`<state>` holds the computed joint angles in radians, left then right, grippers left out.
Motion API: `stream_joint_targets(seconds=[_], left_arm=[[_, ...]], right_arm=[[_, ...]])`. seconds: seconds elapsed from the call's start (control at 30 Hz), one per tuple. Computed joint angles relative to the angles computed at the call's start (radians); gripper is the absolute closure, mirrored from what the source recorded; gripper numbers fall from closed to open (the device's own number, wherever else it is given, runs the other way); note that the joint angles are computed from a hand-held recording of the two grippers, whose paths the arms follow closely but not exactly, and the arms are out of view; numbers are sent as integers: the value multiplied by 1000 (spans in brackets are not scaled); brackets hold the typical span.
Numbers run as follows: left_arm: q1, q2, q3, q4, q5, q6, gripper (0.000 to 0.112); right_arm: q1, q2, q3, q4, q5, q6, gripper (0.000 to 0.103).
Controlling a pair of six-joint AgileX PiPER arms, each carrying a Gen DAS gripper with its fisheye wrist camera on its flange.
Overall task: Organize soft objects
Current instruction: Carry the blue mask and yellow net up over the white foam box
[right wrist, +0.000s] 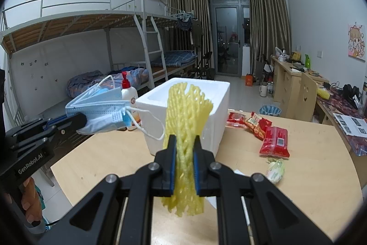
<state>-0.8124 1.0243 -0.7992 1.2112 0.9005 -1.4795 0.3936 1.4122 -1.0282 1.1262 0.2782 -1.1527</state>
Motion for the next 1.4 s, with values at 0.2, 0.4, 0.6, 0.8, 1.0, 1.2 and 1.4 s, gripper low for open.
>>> stream_joint_targets(seconds=[0.2, 0.4, 0.6, 0.8, 1.0, 1.2, 1.4], left_arm=[[22, 3, -29, 2, -16, 32, 101], [35, 9, -65, 8, -18, 57, 101], [54, 22, -91, 16, -40, 81, 101], [130, 50, -118, -29, -116, 138, 101], [231, 106, -166, -70, -212, 200, 101], [329, 190, -253, -146, -290, 291, 101], [405, 271, -336, -247, -356, 405, 101]], right_arm=[[9, 7, -26, -51, -6, 43, 87], [25, 7, -74, -166, -14, 150, 87], [24, 23, -113, -221, -17, 201, 87], [25, 42, -139, -230, -12, 212, 87], [23, 90, -209, -294, -6, 277, 87], [11, 150, -304, -402, 14, 393, 87], [7, 221, -394, -446, 29, 441, 87]])
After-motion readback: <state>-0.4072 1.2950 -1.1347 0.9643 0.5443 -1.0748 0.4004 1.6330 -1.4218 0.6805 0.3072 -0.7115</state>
